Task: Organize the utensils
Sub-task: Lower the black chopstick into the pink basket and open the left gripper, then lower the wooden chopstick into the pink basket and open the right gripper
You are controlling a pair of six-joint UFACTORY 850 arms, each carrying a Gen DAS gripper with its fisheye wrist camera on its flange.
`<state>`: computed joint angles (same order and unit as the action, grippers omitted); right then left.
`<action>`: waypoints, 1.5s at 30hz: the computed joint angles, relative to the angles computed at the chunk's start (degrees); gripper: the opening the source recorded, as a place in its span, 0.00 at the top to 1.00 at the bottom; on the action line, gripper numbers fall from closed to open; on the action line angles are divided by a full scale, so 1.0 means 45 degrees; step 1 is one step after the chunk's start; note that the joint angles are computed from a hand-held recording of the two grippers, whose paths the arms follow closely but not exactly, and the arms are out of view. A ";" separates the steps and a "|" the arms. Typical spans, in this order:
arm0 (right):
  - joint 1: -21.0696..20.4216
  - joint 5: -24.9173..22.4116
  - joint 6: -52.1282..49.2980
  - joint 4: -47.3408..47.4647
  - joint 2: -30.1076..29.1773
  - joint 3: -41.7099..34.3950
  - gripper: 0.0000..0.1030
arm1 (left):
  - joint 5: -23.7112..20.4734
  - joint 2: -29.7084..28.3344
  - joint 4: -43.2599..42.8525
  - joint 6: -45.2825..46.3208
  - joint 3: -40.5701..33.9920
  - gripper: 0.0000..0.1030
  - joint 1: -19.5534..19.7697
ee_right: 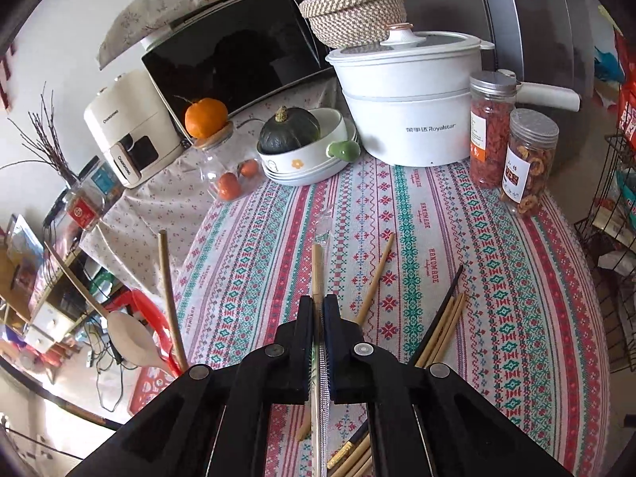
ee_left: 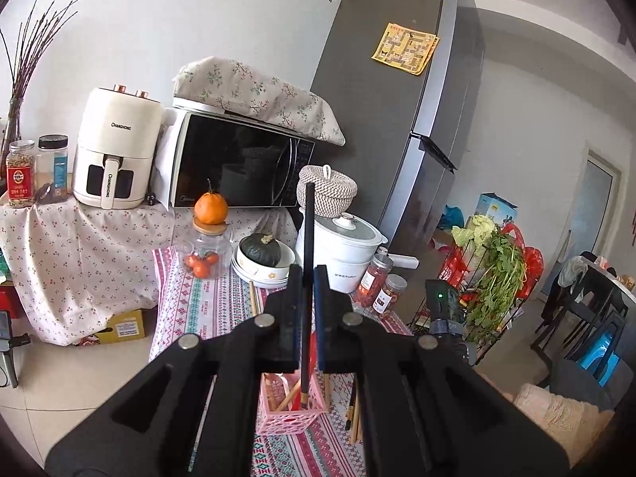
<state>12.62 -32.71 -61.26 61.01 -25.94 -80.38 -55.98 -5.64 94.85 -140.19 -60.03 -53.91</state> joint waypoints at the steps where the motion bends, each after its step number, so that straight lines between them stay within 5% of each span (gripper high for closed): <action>1: -0.0071 -0.0004 -0.0445 0.0502 0.0252 0.0246 0.95 | -0.0110 -0.0135 -0.0081 0.0229 -0.0114 0.94 0.0024; 9: -0.0357 0.0305 -0.3177 0.3319 0.1455 0.1462 0.95 | -0.0407 -0.0881 -0.0330 0.0896 -0.0511 0.94 0.0485; 16: -0.0547 0.0141 -0.3752 0.3765 0.1674 0.1655 0.95 | -0.0704 -0.1034 -0.0326 0.1091 -0.0746 0.94 0.0530; 29: -0.0454 0.0224 -0.5636 0.5818 0.2210 0.2211 0.95 | 0.1310 -0.1481 -0.1693 0.1966 -0.1178 0.93 0.1270; 31: -0.0446 0.0161 -0.6023 0.6266 0.2353 0.2372 0.95 | 0.1614 -0.1488 -0.1659 0.1757 -0.1106 0.78 0.1382; 32: -0.0435 0.0129 -0.6240 0.6521 0.2427 0.2455 0.95 | 0.1669 -0.1504 -0.1688 0.1628 -0.1102 0.57 0.1405; 34: -0.0404 0.0028 -0.6876 0.7183 0.2632 0.2684 0.95 | 0.1675 -0.1442 -0.1673 0.1120 -0.0985 0.31 0.1399; 41: -0.0067 -0.0300 -0.9274 1.0023 0.3538 0.3634 0.95 | 0.2199 -0.1136 -0.4450 0.2525 -0.0984 0.09 0.1382; 45: 0.0523 -0.0192 -1.1394 1.2658 0.3961 0.4213 0.95 | 0.2564 -0.0887 -0.6961 0.3999 -0.0735 0.07 0.1540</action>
